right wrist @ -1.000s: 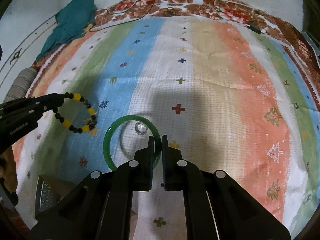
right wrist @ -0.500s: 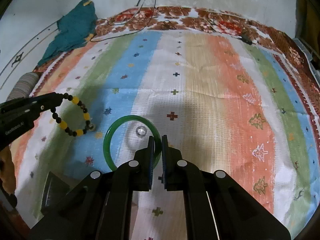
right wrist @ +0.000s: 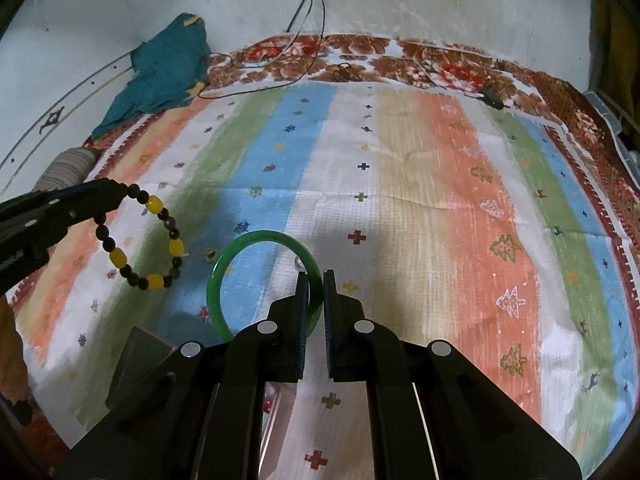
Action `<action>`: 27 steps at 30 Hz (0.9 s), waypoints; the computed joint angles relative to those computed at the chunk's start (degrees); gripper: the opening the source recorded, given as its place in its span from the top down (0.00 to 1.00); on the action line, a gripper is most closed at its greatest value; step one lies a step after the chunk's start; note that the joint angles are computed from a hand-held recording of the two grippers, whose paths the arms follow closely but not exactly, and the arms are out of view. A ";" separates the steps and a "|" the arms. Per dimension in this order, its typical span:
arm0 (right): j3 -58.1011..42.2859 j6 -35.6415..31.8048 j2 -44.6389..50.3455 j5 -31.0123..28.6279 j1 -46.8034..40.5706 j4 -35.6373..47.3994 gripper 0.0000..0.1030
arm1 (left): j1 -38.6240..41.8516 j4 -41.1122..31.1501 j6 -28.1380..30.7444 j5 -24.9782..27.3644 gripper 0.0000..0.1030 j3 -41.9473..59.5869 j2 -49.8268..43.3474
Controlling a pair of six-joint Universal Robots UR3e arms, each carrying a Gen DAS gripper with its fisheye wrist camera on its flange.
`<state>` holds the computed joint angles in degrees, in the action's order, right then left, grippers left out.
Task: Organize jewelry
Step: 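Lift the jade bangle with the right tool while the left carries its bracelet over the tin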
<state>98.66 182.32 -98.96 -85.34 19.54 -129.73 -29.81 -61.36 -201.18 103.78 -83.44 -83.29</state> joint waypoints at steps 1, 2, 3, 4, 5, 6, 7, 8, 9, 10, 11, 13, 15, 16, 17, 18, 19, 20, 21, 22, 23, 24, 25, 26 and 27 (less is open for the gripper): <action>0.23 0.02 -0.47 0.00 0.12 0.01 0.92 | -0.43 -0.02 -0.32 0.04 0.89 0.18 0.27; 0.42 0.07 -1.00 -0.03 0.24 0.04 0.92 | -0.77 -0.01 -0.57 0.10 0.89 0.20 0.53; 0.51 0.10 -1.30 -0.04 0.33 0.07 0.92 | -1.37 -0.05 -0.91 0.46 0.89 0.45 0.62; 0.65 0.18 -1.68 -0.04 0.39 0.05 0.92 | -1.78 -0.07 -1.03 0.74 0.89 0.54 0.71; 0.80 0.24 -2.04 -0.06 0.43 0.02 0.92 | -2.23 -0.10 -1.13 1.13 0.89 0.63 0.73; 1.02 0.26 -2.55 -0.11 0.51 0.06 0.92 | -2.82 -0.16 -1.29 1.73 0.89 0.70 0.77; 1.13 0.36 -2.86 -0.20 0.69 0.06 0.92 | -3.24 -0.28 -1.45 2.04 0.89 0.63 0.94; 1.43 0.58 -3.38 -0.29 0.90 0.06 0.92 | -3.53 -0.52 -1.54 2.16 0.89 0.63 1.11; 1.60 0.82 -3.72 -0.38 1.06 0.08 0.92 | -3.78 -0.73 -1.68 2.29 0.89 0.59 1.34; 1.94 1.21 -4.18 -0.65 1.36 -0.02 0.92 | -4.15 -0.97 -1.96 2.63 0.89 0.64 1.45; 2.23 1.41 -4.51 -0.94 1.72 -0.20 0.92 | -4.43 -1.31 -2.16 2.81 0.89 0.70 1.69; 2.62 1.37 -5.00 -0.98 2.12 -0.36 0.92 | -4.87 -1.70 -2.34 3.09 0.89 0.73 2.22; 3.20 1.39 -5.74 -0.91 2.32 -0.56 0.92 | -5.43 -1.86 -2.61 3.67 0.89 0.60 2.67; 3.48 1.37 -6.18 -0.83 2.44 -0.52 0.92 | -5.60 -2.04 -2.83 3.78 0.89 0.47 3.00; 3.74 1.32 -6.70 -0.72 2.59 -0.46 0.92 | -5.73 -2.28 -3.13 3.78 0.89 0.33 3.36; 3.98 1.27 -7.16 -0.64 2.66 -0.42 0.92 | -5.92 -2.49 -3.36 3.81 0.89 0.33 3.56; 4.25 1.24 -7.75 -0.60 2.83 -0.32 0.92 | -6.30 -2.68 -3.69 4.03 0.89 0.24 3.87; 4.36 1.19 -8.08 -0.60 3.03 -0.20 0.92 | -6.83 -2.83 -4.03 4.39 0.89 0.21 4.12; 4.61 1.14 -8.68 -0.79 3.50 -0.03 0.92 | -7.51 -2.91 -4.43 4.84 0.89 0.18 4.32; 4.77 1.12 -8.99 -1.00 3.78 0.00 0.92 | -7.99 -2.91 -4.71 5.18 0.89 0.03 4.54; 5.04 1.22 -9.41 -1.53 4.42 -0.06 0.92 | -8.65 -3.02 -5.09 5.69 0.89 0.07 4.68; 5.30 1.31 -9.81 -1.80 4.77 -0.04 0.92 | -9.35 -3.06 -5.56 6.21 0.89 0.01 4.88; 5.48 1.45 -10.20 -1.91 5.01 0.10 0.92 | -9.78 -3.04 -5.85 6.50 0.89 -0.16 5.08; 5.81 1.52 -10.78 -1.77 5.04 0.34 0.92 | -10.46 -3.15 -6.31 6.87 0.89 -0.17 5.25; 5.93 1.68 -11.04 -1.78 5.19 0.49 0.92 | -10.65 -3.16 -6.44 6.81 0.89 -0.26 5.40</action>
